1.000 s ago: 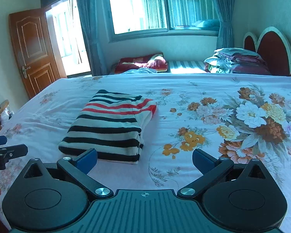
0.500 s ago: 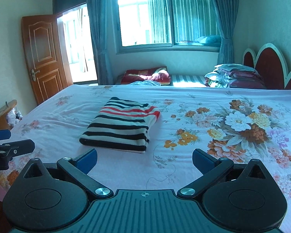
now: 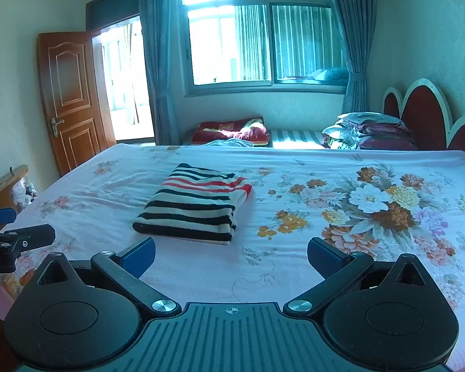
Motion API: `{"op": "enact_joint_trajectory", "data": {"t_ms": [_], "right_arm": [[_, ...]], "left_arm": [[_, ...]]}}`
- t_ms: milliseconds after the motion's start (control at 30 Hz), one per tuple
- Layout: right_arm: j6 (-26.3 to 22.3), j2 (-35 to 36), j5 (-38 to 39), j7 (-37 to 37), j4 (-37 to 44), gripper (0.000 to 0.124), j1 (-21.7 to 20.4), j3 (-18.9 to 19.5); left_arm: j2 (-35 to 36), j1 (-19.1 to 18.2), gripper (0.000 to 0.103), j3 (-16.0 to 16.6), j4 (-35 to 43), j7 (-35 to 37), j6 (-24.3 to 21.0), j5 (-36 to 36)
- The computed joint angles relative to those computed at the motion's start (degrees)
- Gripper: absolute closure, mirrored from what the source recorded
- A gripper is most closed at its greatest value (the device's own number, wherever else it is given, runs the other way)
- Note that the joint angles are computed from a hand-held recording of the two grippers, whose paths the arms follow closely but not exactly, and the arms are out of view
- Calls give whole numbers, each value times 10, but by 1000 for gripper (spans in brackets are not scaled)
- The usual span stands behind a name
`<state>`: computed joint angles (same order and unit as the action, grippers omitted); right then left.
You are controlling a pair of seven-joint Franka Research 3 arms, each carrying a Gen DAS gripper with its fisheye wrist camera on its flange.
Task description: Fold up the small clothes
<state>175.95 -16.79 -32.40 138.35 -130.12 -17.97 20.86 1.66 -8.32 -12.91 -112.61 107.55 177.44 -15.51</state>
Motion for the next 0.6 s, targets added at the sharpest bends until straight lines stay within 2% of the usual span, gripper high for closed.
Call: {"op": "enact_joint_trajectory", "data": {"t_ms": [200,600], "right_arm": [[-2,-3,1,-2,0,21,1,0],[-5,1,-2,-3,5,21,9,-7]], "left_arm": [[-3,1,0,-2,0,25,-1,-30],[-3,-3,0,2,2,27,-2,-28]]}}
